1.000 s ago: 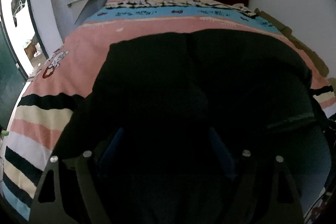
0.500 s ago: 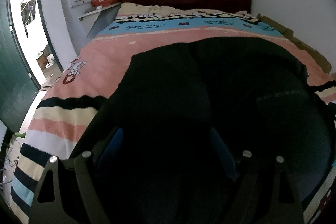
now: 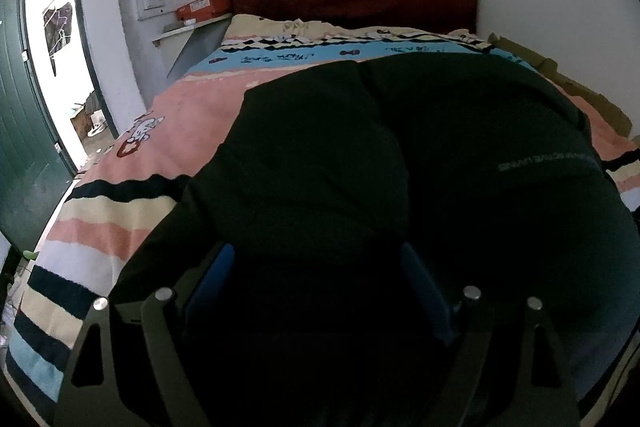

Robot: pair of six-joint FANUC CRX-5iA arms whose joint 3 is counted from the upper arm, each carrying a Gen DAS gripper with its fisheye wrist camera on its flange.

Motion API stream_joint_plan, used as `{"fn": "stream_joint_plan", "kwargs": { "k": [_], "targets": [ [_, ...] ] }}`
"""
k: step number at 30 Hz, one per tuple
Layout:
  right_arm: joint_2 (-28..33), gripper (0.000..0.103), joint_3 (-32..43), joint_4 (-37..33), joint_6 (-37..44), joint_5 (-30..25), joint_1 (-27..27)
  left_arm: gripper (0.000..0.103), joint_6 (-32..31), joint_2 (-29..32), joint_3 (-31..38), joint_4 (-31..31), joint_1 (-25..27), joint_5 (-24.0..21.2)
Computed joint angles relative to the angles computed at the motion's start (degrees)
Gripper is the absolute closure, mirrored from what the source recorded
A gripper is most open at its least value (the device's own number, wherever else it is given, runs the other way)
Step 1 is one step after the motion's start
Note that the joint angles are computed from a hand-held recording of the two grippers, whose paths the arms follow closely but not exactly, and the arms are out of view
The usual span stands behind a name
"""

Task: Fold large clothes

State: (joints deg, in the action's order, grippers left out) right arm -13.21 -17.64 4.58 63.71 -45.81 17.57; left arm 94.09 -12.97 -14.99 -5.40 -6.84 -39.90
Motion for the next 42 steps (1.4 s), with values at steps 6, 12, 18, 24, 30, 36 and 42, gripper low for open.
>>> {"fn": "stream_joint_plan", "kwargs": {
  "k": [6,12,18,24,30,36,42],
  "targets": [
    [-0.8,0.003,-0.7,4.4,-5.1,-1.3,1.3,0.018,1.0,-1.6,0.5,-1.5,-0.4,-2.2],
    [-6.4,0.005,-3.1,7.4,-8.1,0.1,4.1,0.018,-0.9,-6.4,-1.4,-0.6,1.1,-3.0],
    [-8.6,0.003,-0.6,-0.4,-4.1,-2.0,-0.6,0.018,-15.8,-9.1,-5.1,18.6,13.3,-4.7],
    [-2.4,0.0,8.1,-15.9,7.7,-9.0,-13.2,0.018,-26.6,-3.2,-4.8,35.4,22.2,-11.8],
    [9.7,0.0,18.2,-32.7,19.6,-20.9,-22.5,0.018,-28.1,7.0,-0.4,39.2,23.8,-19.6],
    [18.8,0.001,23.9,-44.5,26.4,-29.0,-27.4,0.0,-32.2,13.4,-2.0,44.5,25.5,-23.3],
    [22.5,0.001,25.8,-50.8,33.3,-33.0,-28.1,0.0,-41.6,14.5,-8.8,56.2,26.7,-24.9]
  ]
}}
